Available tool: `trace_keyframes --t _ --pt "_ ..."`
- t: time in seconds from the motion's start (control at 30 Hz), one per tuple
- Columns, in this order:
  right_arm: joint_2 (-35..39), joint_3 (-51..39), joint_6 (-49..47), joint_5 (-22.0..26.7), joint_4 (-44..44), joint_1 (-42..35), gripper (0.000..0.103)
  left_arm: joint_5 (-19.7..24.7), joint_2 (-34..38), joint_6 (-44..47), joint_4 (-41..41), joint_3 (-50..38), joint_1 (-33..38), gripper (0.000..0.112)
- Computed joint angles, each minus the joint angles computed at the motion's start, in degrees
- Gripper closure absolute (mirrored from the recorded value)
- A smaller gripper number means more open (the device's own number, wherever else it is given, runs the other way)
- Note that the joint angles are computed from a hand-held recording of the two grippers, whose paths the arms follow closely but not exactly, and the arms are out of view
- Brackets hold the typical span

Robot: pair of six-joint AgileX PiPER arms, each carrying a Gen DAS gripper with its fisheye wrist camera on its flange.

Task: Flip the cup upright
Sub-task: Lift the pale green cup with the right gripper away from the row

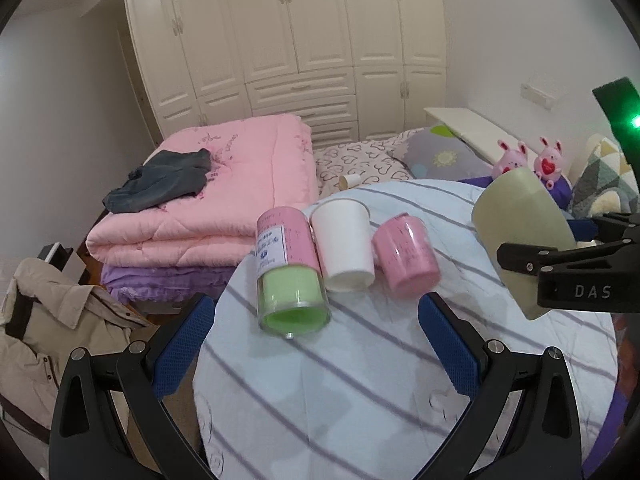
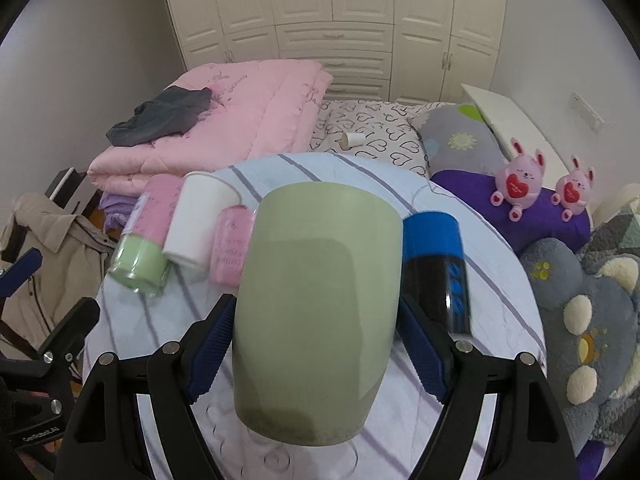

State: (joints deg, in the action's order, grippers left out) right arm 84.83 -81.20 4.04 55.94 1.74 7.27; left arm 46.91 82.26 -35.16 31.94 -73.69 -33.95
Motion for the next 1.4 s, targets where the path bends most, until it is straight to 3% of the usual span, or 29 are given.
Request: trace_keyframes --t 0.23,0.67,0.97,1.4 --pt "-10.04 7.62 4.1 1.41 -3.61 3.58 0.023 4.07 -8.18 -5.19 3.43 6.81 -6.27 0.01" --pt "-22.47 22.6 9.77 3.19 -3.48 8.99 0.023 9.27 -13.45 -14.26 5.4 15.27 -15.22 0.01" --pt "-26.21 28.39 14.6 3.45 -5.14 12.45 0.023 9.47 -14.41 -15.92 3.74 19.21 -16.86 0.01" --pt "-28.13 28.15 8.99 4.91 0.97 8.49 0.02 9.83 -14.63 -14.96 1.21 19.34 -16.61 0.01"
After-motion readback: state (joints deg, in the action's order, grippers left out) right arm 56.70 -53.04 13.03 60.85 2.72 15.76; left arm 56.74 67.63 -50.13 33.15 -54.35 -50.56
